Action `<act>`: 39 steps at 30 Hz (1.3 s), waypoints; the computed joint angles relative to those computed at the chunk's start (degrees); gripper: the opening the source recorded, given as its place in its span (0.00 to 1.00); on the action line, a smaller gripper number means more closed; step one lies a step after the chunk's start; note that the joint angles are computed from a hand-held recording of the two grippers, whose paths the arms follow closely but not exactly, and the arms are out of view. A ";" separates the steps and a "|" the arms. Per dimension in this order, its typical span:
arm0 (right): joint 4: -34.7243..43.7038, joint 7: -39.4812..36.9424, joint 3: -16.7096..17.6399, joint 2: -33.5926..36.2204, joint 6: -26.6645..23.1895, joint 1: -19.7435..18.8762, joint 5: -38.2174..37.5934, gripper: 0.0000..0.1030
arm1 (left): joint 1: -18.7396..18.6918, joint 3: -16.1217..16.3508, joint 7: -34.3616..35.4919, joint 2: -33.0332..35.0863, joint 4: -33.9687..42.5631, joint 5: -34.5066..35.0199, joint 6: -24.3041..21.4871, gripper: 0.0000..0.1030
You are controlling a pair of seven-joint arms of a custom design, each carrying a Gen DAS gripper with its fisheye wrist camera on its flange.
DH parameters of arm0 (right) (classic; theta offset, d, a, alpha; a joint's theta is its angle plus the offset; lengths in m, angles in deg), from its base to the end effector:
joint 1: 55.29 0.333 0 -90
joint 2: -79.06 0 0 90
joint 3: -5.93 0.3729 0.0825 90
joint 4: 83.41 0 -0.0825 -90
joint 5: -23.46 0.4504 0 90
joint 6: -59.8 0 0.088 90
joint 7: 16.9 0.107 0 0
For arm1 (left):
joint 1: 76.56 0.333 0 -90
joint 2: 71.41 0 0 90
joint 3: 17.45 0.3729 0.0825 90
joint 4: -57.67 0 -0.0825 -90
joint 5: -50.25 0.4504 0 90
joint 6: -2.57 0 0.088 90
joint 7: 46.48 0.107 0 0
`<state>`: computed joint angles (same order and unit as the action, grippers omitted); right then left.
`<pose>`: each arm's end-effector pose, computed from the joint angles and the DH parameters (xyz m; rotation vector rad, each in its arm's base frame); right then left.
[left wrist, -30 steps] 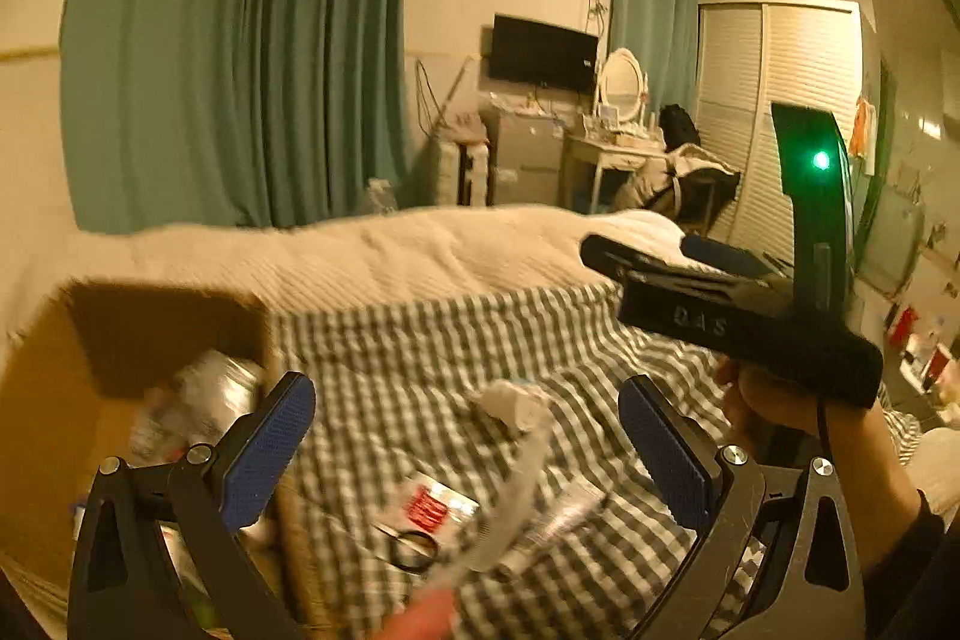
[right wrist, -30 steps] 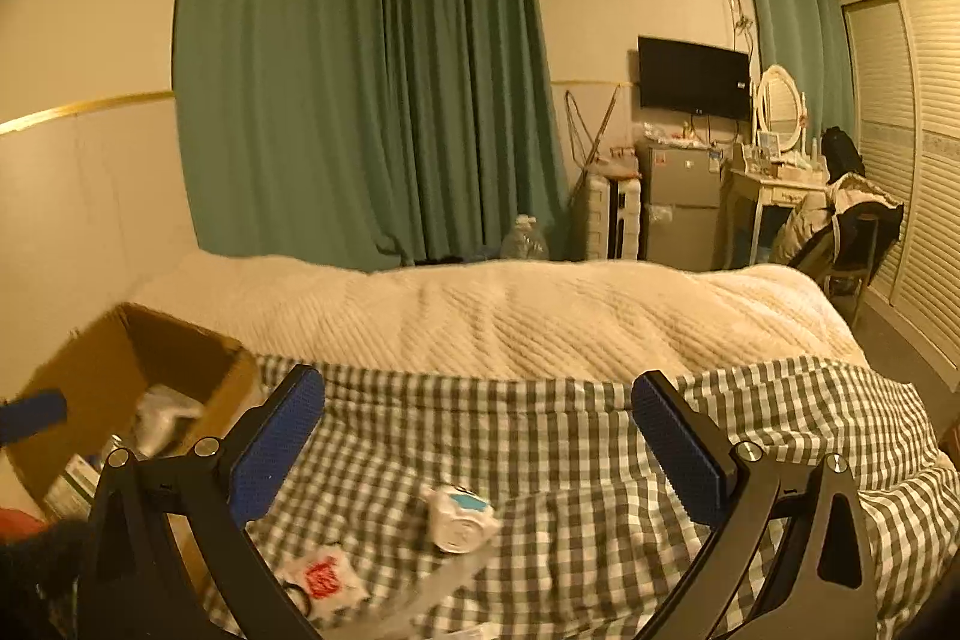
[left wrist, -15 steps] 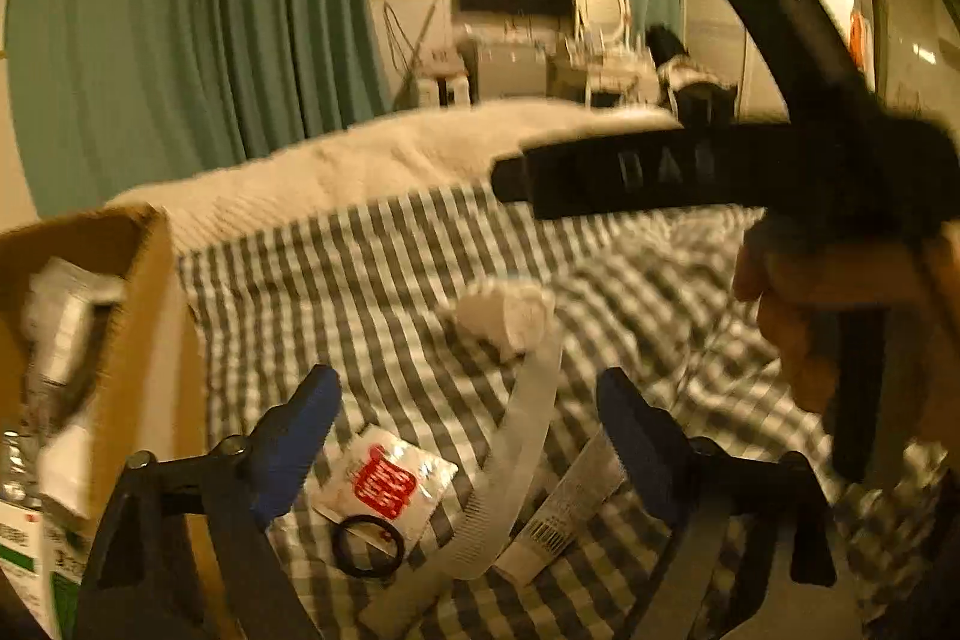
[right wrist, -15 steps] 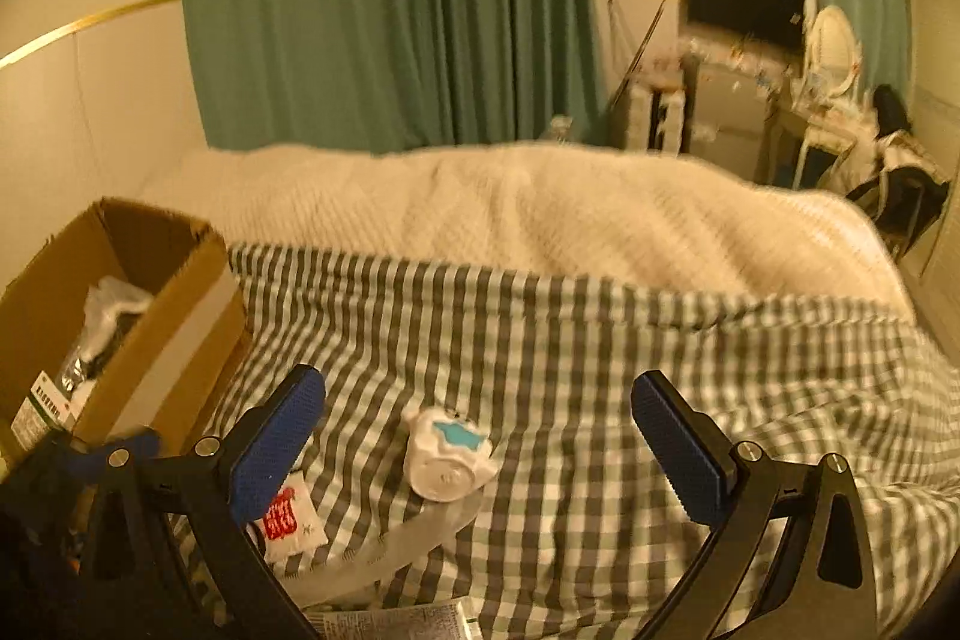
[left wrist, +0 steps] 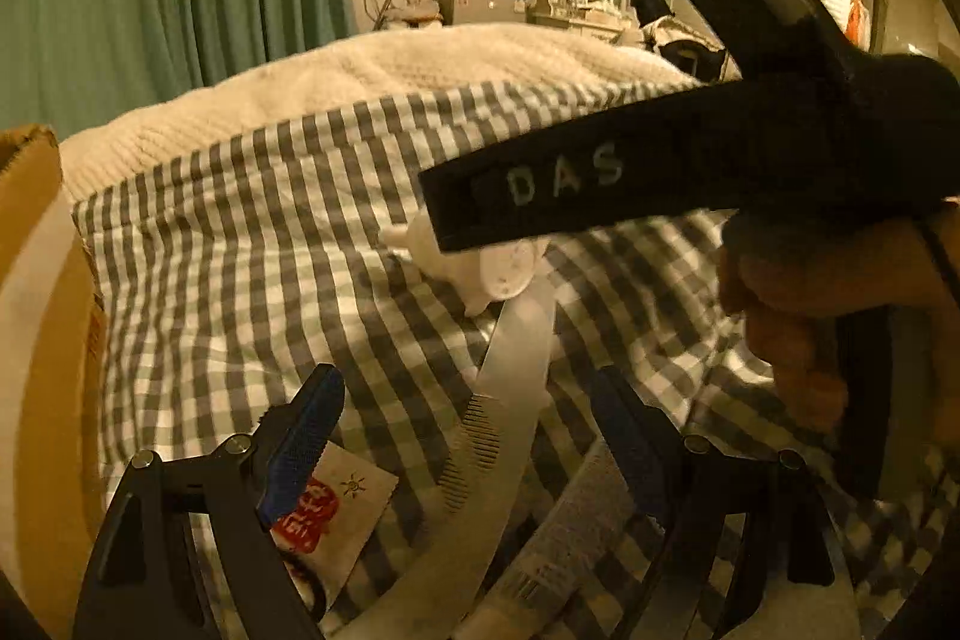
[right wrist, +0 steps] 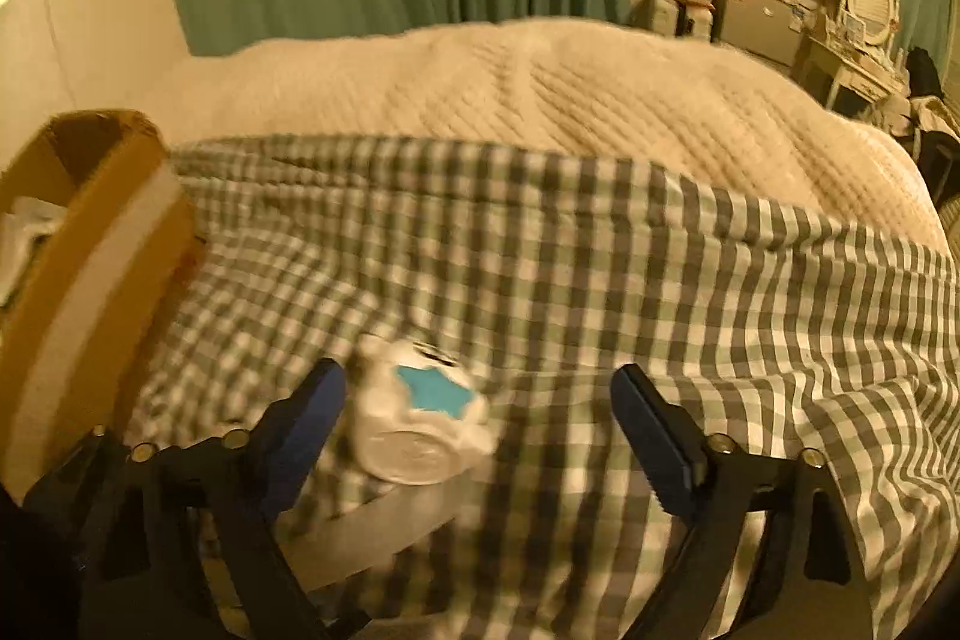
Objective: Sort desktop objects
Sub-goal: 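Grasp the long white plastic strip with the left tool while the right tool grasps the white blue-star figurine, then lift the strip and figurine and carry both over the cardboard box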
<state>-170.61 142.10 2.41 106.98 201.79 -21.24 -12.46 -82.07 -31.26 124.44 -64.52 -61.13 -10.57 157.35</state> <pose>0.6978 0.4246 0.4516 -1.5850 2.0338 -0.6421 0.6330 -0.1862 0.4341 -0.9235 2.5107 -1.1025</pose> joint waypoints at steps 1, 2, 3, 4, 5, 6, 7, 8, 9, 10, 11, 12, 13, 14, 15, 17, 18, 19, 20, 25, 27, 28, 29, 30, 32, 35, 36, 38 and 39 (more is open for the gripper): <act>-0.71 -0.02 0.55 -0.12 1.56 -0.83 1.38 0.81 | -0.28 0.10 -1.43 0.58 0.22 1.52 0.17 0.84; -1.39 -0.27 1.03 -0.26 3.15 -1.53 2.71 0.80 | -0.44 0.17 -2.99 1.02 0.39 3.19 0.12 0.84; -1.43 -0.44 1.02 -0.22 3.54 -1.56 3.20 0.80 | -0.66 0.31 -5.37 1.71 0.72 5.54 0.19 0.83; -1.39 -0.40 0.73 -0.20 3.44 -1.29 3.16 0.80 | -0.70 0.18 -6.86 2.14 0.89 6.82 0.56 0.81; -1.42 -0.23 0.47 -0.25 3.48 -1.05 3.05 0.77 | -0.56 -0.05 -7.66 2.32 0.86 7.52 0.89 0.72; -1.66 0.05 0.36 -0.41 3.93 -0.93 3.09 0.71 | -0.39 -0.29 -8.24 2.28 0.70 8.05 1.20 0.68; -2.08 0.43 0.32 -0.59 4.84 -0.98 3.27 0.67 | -0.23 -0.67 -8.18 2.29 0.60 7.92 1.61 0.64; -2.47 1.26 0.18 -0.61 5.98 -0.95 3.44 0.62 | -0.01 -1.03 -7.77 2.12 0.36 7.57 1.75 0.56; -2.84 1.78 0.05 -0.76 6.67 -0.91 3.58 0.57 | -0.08 -1.31 -7.61 2.13 0.27 7.70 2.14 0.46; -3.19 2.28 -0.11 -0.93 7.30 -0.81 3.59 0.54 | -0.02 -1.56 -6.95 1.94 -0.14 7.39 2.81 0.40; -3.19 2.59 -0.30 -0.92 7.65 -0.75 3.53 0.47 | 0.04 -1.76 -6.20 1.78 -0.49 7.02 3.33 0.32; -3.46 3.41 -0.75 -1.16 7.76 -0.36 3.01 0.43 | 0.20 -1.95 -5.26 1.35 -0.93 6.33 3.42 0.29; -4.06 4.43 -1.22 -1.67 7.86 0.05 2.29 0.41 | 0.29 -2.05 -4.30 0.94 -1.37 5.53 3.37 0.27; -4.52 5.55 -1.48 -2.01 7.96 0.28 1.81 0.41 | 0.26 -2.03 -3.60 0.59 -1.72 4.93 3.32 0.23; -4.84 6.07 -1.41 -2.17 8.25 0.15 1.68 0.41 | 0.37 -1.89 -2.69 -0.07 -2.21 4.11 2.95 0.18; -5.92 7.82 -1.55 -2.69 9.20 0.08 1.23 0.41 | 0.19 -1.51 -1.04 -0.86 -2.90 2.53 2.72 0.17; -6.22 8.59 -1.62 -2.89 9.35 0.12 0.90 0.41 | 0.05 -1.30 -0.15 -1.36 -3.36 1.68 2.74 0.15; -6.52 9.29 -1.69 -3.11 9.37 0.17 0.54 0.40 | -0.14 -1.05 0.50 -1.79 -3.73 0.96 2.72 0.15; -7.04 10.56 -2.04 -3.60 9.12 0.51 -0.29 0.40 | -0.09 -0.55 1.01 -2.81 -4.36 0.44 2.28 0.13; -8.23 17.15 -2.49 -5.10 7.47 1.16 -5.20 0.40 | -0.85 2.10 2.32 -6.27 -5.97 -2.62 0.59 0.11; -9.49 20.26 -2.59 -6.26 7.20 1.32 -7.63 0.40 | -1.05 3.03 1.71 -7.40 -6.31 -2.81 -0.17 0.09; -9.56 21.71 -2.54 -6.46 6.74 1.36 -8.82 0.40 | -1.19 3.41 1.73 -7.88 -6.47 -3.16 -0.32 0.09; -10.06 23.88 -2.73 -7.16 6.00 1.73 -10.62 0.40 | -1.28 3.82 1.66 -8.40 -6.60 -3.43 -0.70 0.09; -10.23 25.42 -2.54 -7.53 5.33 1.75 -12.04 0.40 | -1.27 4.28 1.17 -9.00 -6.72 -3.36 -1.34 0.08; -10.76 29.35 -2.26 -8.52 3.96 1.97 -15.41 0.40 | -1.22 5.13 0.21 -8.18 -5.01 -2.72 -2.27 0.06; -10.81 34.10 -1.22 -9.23 1.74 1.89 -19.39 0.40 | -1.21 5.53 0.37 -10.44 -6.04 -3.97 -2.96 0.04; -10.89 35.24 -0.79 -9.72 -0.09 2.14 -20.85 0.40 | -1.29 5.92 1.00 -11.06 -6.23 -5.04 -3.17 0.04; -10.35 36.46 0.28 -9.93 -2.86 2.16 -22.98 0.40 | -2.10 6.22 1.75 -13.15 -7.52 -7.12 -2.81 0.04; -10.55 37.78 0.71 -10.44 -3.83 2.26 -24.41 0.40 | -2.31 6.68 2.27 -13.50 -7.22 -7.86 -3.16 0.04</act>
<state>-181.15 179.88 3.12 96.54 197.95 -18.97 -36.87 -84.38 -24.57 126.71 -78.02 -68.35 -18.43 154.20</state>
